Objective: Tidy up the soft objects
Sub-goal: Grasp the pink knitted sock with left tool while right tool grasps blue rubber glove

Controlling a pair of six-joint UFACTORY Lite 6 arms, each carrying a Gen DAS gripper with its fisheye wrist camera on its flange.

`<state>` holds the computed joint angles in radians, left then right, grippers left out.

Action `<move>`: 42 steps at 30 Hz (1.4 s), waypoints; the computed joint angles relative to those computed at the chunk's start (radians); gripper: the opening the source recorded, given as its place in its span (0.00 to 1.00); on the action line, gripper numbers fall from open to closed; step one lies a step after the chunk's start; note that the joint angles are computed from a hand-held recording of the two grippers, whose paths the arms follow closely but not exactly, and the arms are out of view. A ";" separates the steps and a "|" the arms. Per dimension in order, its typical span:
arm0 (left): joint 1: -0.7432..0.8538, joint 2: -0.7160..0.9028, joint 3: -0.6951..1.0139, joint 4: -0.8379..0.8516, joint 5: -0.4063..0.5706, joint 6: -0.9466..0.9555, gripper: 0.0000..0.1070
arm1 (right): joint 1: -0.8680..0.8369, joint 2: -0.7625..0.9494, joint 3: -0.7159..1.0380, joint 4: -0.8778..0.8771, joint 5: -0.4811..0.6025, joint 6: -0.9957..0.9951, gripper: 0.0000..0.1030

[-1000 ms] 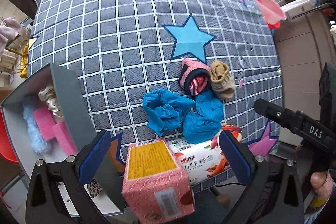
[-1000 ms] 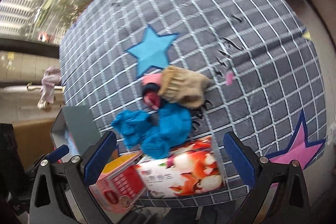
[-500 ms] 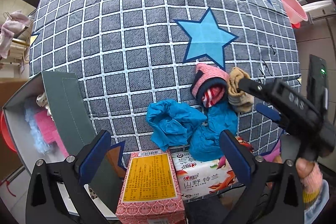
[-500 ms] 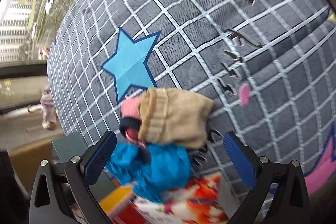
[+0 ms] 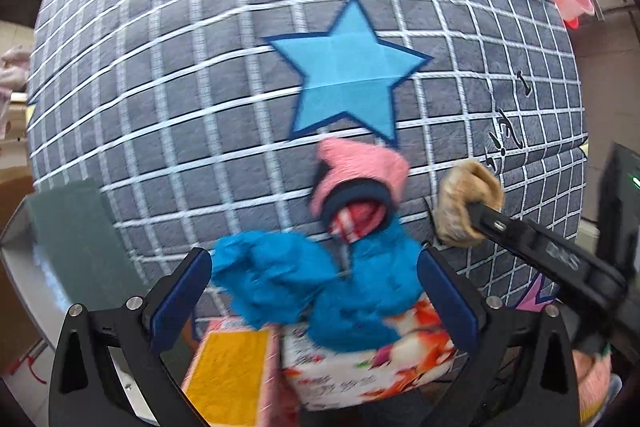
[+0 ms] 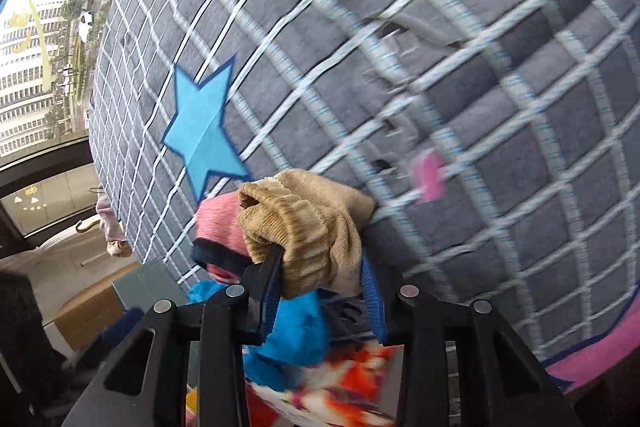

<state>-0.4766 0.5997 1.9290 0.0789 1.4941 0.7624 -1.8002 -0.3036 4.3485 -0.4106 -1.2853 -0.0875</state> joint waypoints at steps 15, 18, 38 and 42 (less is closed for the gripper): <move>-0.103 -0.019 -0.330 0.033 -0.284 -0.216 0.96 | 0.138 0.026 -0.134 0.133 -0.360 -0.156 0.64; -0.090 0.014 -0.318 0.051 -0.308 -0.235 0.96 | 0.076 -0.009 -0.198 0.158 -0.388 -0.308 0.70; -0.054 0.092 -0.354 0.148 -0.295 -0.187 0.91 | -0.019 -0.148 -0.225 -0.035 0.113 -0.308 0.70; -0.104 0.071 -0.362 0.135 -0.294 -0.186 0.74 | -0.033 -0.183 -0.212 -0.063 0.195 -0.237 0.70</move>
